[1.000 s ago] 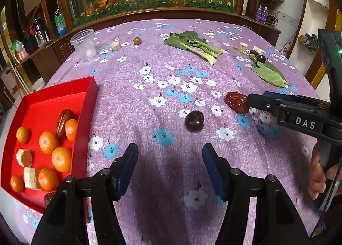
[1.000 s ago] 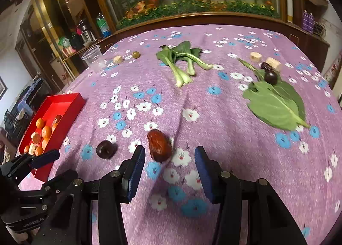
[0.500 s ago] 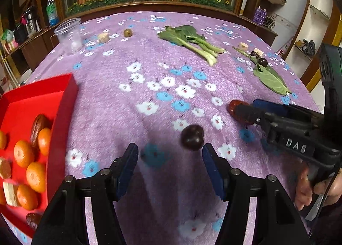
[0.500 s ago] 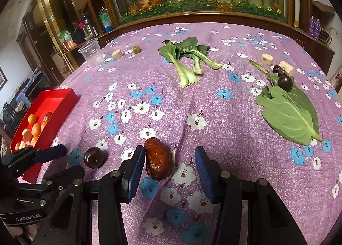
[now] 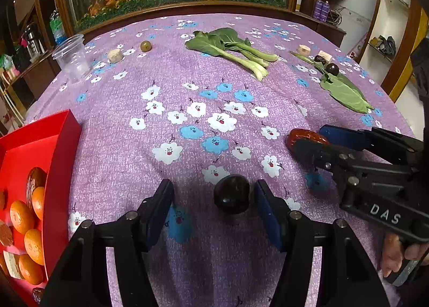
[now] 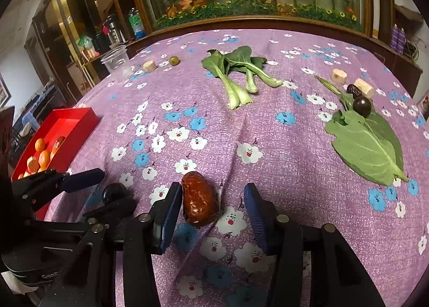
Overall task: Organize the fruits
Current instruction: 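Grasp the dark plum with the left tool while the right tool grasps the red date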
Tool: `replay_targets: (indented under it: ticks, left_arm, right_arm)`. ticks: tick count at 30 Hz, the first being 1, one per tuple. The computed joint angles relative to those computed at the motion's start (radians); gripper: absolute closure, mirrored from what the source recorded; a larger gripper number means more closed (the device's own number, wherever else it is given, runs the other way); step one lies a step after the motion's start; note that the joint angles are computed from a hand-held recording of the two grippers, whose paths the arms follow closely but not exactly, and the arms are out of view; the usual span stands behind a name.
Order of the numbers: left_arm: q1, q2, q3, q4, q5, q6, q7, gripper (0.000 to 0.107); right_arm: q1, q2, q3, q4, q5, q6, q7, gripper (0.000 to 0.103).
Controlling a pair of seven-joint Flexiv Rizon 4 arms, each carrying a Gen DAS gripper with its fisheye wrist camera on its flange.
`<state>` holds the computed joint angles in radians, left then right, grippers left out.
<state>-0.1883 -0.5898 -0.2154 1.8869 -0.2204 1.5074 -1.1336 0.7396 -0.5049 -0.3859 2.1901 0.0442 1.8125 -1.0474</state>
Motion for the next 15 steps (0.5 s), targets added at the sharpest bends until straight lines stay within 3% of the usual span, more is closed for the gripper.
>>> replay_targets:
  ticks: [12,15]
  left_arm:
    - [0.012,-0.011,-0.029,0.000,0.007,0.009,0.025,0.024]
    - [0.018,-0.014,-0.042,-0.006,0.009,-0.018,0.052,0.011]
  right_arm:
    - [0.027,-0.001,-0.027,0.004,-0.012,-0.014,-0.002,0.059]
    - [0.027,-0.001,-0.027,0.004,-0.014,-0.014,-0.001,0.059]
